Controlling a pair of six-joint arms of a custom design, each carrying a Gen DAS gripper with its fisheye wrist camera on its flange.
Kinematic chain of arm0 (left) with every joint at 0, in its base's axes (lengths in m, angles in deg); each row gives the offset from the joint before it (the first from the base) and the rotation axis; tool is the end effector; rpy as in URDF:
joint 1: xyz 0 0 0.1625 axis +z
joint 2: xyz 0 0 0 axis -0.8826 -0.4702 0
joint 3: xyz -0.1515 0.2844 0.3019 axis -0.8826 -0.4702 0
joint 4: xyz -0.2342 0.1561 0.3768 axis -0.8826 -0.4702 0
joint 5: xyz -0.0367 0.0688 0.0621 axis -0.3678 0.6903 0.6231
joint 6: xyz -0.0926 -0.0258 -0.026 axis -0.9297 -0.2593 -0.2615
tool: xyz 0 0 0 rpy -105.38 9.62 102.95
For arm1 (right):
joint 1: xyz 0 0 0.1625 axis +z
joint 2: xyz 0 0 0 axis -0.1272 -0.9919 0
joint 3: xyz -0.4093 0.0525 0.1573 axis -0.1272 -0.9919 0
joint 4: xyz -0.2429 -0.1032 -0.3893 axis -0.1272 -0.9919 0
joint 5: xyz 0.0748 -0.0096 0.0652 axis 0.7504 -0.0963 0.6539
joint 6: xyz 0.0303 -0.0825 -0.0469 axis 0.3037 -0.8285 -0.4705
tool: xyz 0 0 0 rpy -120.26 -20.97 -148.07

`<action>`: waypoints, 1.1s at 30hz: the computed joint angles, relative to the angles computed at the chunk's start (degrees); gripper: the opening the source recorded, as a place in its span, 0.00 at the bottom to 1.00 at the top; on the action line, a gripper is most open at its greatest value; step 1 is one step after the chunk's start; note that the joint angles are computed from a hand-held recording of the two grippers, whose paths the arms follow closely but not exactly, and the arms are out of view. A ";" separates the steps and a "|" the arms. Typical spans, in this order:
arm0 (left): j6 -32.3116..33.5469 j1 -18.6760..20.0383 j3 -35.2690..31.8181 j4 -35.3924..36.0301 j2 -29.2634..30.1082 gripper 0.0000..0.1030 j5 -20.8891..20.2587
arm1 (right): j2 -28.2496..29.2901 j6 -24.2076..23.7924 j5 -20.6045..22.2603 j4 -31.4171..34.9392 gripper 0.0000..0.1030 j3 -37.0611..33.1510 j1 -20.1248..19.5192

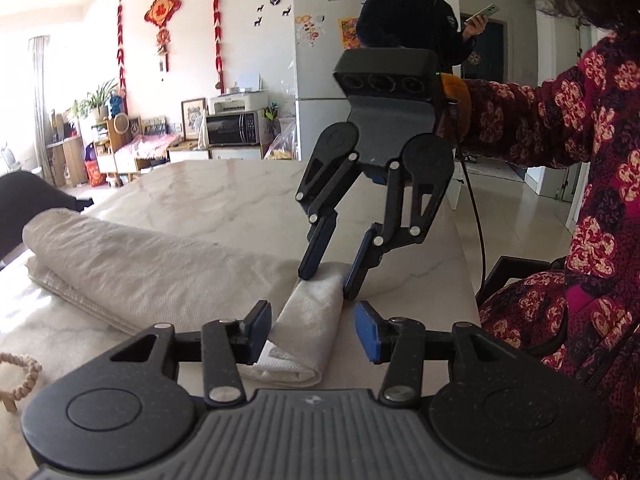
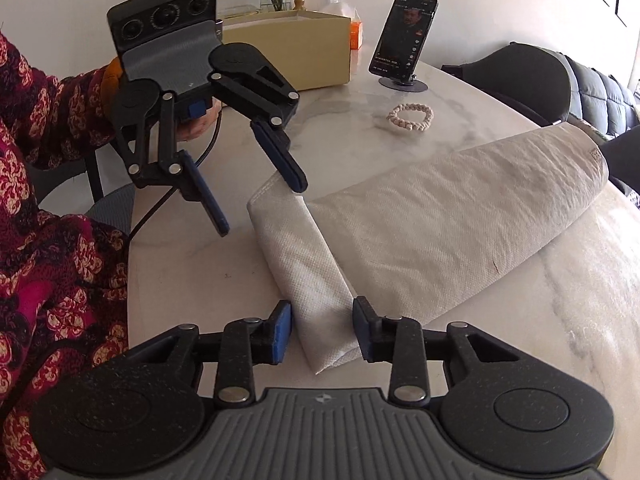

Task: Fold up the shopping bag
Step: 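Lower both open tools onto the folded bag end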

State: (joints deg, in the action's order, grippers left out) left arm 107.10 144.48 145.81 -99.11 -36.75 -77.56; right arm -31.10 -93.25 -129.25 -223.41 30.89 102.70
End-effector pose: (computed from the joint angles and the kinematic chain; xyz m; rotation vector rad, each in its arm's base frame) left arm 0.0566 -0.4992 0.2008 1.8021 2.2835 -0.7323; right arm 0.1883 -0.5907 0.0272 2.0019 -2.3697 0.0494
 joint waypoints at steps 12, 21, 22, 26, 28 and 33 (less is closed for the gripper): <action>5.10 -2.10 3.05 -6.14 1.03 0.47 2.13 | 1.86 12.81 5.52 14.54 0.31 -7.58 -2.37; 7.85 -2.76 4.37 -9.01 0.83 0.47 2.82 | 2.66 15.26 7.55 16.95 0.29 -9.18 -3.26; 8.14 -3.08 4.37 -9.11 1.03 0.47 3.66 | 2.70 15.32 7.62 16.96 0.29 -9.21 -3.29; 9.73 -2.91 4.76 -10.40 0.98 0.47 1.31 | 2.76 15.39 7.80 16.78 0.28 -9.17 -3.36; 10.39 -3.04 4.86 -10.61 0.91 0.47 0.67 | 2.80 15.39 7.86 16.72 0.28 -9.18 -3.38; 10.55 -3.87 4.32 -10.10 1.86 0.47 5.29 | 2.78 15.16 8.14 16.35 0.28 -9.03 -3.56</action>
